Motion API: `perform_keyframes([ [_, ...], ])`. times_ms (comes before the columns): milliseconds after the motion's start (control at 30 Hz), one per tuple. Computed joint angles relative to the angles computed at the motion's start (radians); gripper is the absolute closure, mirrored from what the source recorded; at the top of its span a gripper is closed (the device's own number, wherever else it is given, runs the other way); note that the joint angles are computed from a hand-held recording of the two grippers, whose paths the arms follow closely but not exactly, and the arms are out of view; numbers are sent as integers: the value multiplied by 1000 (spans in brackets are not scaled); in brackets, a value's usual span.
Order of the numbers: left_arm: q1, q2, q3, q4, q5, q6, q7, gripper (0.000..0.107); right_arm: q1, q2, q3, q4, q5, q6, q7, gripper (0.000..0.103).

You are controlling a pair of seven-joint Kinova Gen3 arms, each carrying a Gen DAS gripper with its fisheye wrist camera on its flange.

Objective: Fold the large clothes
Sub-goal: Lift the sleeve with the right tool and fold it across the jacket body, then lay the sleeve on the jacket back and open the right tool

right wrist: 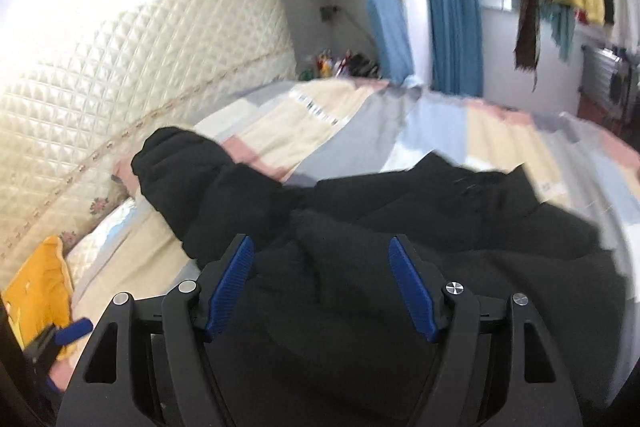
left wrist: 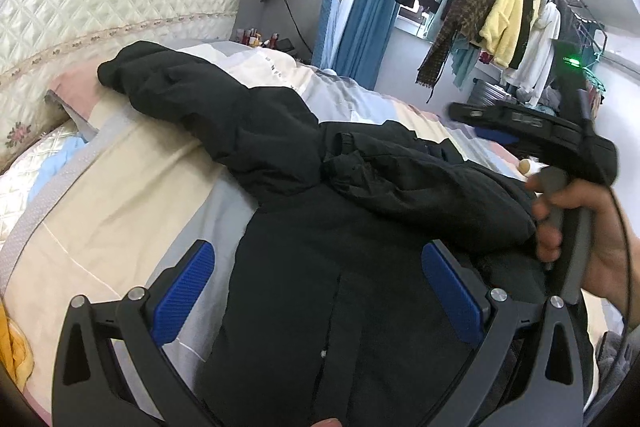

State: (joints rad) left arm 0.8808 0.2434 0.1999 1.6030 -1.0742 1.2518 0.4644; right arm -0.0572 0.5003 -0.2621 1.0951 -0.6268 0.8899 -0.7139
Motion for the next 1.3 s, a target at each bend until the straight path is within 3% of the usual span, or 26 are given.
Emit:
perform_keyframes([
  [267, 19, 36, -9, -48, -11, -20, -28, 5, 177, -75, 5, 83, -126, -33, 179, 34],
  [433, 38, 82, -28, -117, -3, -22, -91, 5, 268, -53, 58, 84, -182, -38, 158, 34],
  [700, 89, 139, -80, -201, 3, 4, -147, 5, 358, 52, 79, 41, -143, -25, 113, 37],
  [800, 88, 140, -93, -204, 18, -21, -131, 5, 351, 94, 89, 4, -88, 4, 63, 41],
  [900, 95, 165, -100, -241, 33, 5, -161, 5, 334, 105, 90, 8, -26, 11, 53, 45],
  [1000, 96, 194, -110, -295, 68, 35, -228, 5, 335, 95, 67, 46, 12, -20, 116, 50],
  [1100, 100, 203, -126, -302, 84, 24, -243, 5, 313, 63, 69, 132, 56, -118, 185, 50],
  [1300, 102, 222, -147, -325, 122, 11, -274, 5, 359, 45, 0, 217, -13, -264, 269, 57],
])
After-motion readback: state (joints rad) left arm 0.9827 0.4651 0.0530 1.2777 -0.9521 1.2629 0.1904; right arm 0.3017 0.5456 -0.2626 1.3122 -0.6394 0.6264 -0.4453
